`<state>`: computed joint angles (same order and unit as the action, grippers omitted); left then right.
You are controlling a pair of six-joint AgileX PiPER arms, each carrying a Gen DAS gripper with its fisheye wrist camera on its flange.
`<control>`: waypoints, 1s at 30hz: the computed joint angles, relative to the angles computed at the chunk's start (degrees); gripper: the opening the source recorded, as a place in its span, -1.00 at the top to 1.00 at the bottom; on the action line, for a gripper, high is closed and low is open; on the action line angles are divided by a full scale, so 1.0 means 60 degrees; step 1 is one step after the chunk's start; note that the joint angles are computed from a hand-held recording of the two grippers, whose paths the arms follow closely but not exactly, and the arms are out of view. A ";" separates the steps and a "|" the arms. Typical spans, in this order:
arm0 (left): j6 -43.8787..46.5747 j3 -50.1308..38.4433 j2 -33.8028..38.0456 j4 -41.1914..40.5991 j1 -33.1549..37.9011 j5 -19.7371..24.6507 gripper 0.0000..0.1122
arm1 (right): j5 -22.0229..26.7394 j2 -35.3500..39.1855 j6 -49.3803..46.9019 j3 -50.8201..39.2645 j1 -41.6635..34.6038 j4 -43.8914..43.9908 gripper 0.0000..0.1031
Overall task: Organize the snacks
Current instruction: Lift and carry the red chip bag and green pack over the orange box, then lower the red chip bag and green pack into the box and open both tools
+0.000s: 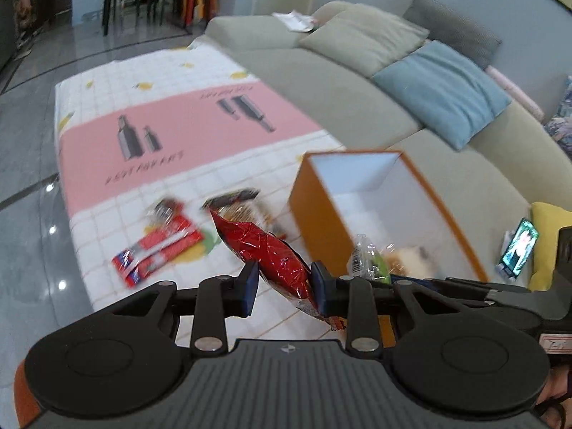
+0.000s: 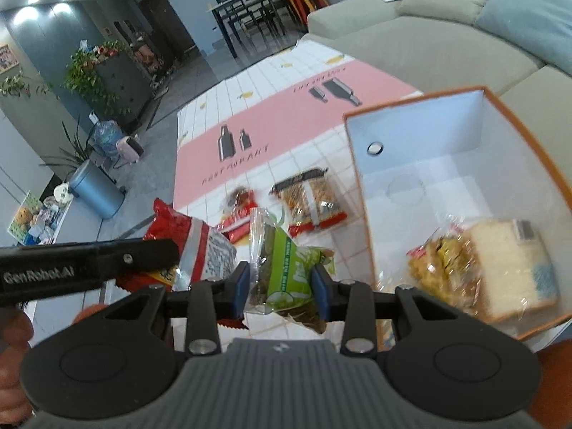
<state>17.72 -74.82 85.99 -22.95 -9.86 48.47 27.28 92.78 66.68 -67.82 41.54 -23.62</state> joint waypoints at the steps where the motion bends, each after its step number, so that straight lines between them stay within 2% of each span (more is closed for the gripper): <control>1: -0.0031 -0.0217 0.0110 0.0004 -0.0129 0.0011 0.37 | 0.0011 -0.0081 -0.0053 0.0007 -0.0099 0.0024 0.31; 4: -0.0190 -0.0743 0.0389 0.0165 -0.0601 -0.0061 0.37 | 0.0082 -0.0391 -0.0332 0.0052 -0.0469 0.0104 0.31; 13: -0.0718 -0.2832 0.2027 0.0837 -0.2027 -0.0007 0.37 | 0.1170 -0.0604 -0.1487 -0.0330 -0.1570 -0.0010 0.31; 21: -0.0887 -0.4774 0.3815 0.1393 -0.2899 0.0473 0.37 | 0.1111 -0.0053 -0.2917 -0.0446 -0.2868 0.0910 0.31; 30: -0.0789 -0.6784 0.5935 0.1747 -0.3216 0.1477 0.37 | 0.0792 0.1124 -0.4847 -0.0743 -0.3866 0.2539 0.32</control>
<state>12.98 -115.52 121.60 -12.48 -29.16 57.33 32.03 99.53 37.59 -72.28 18.35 -8.39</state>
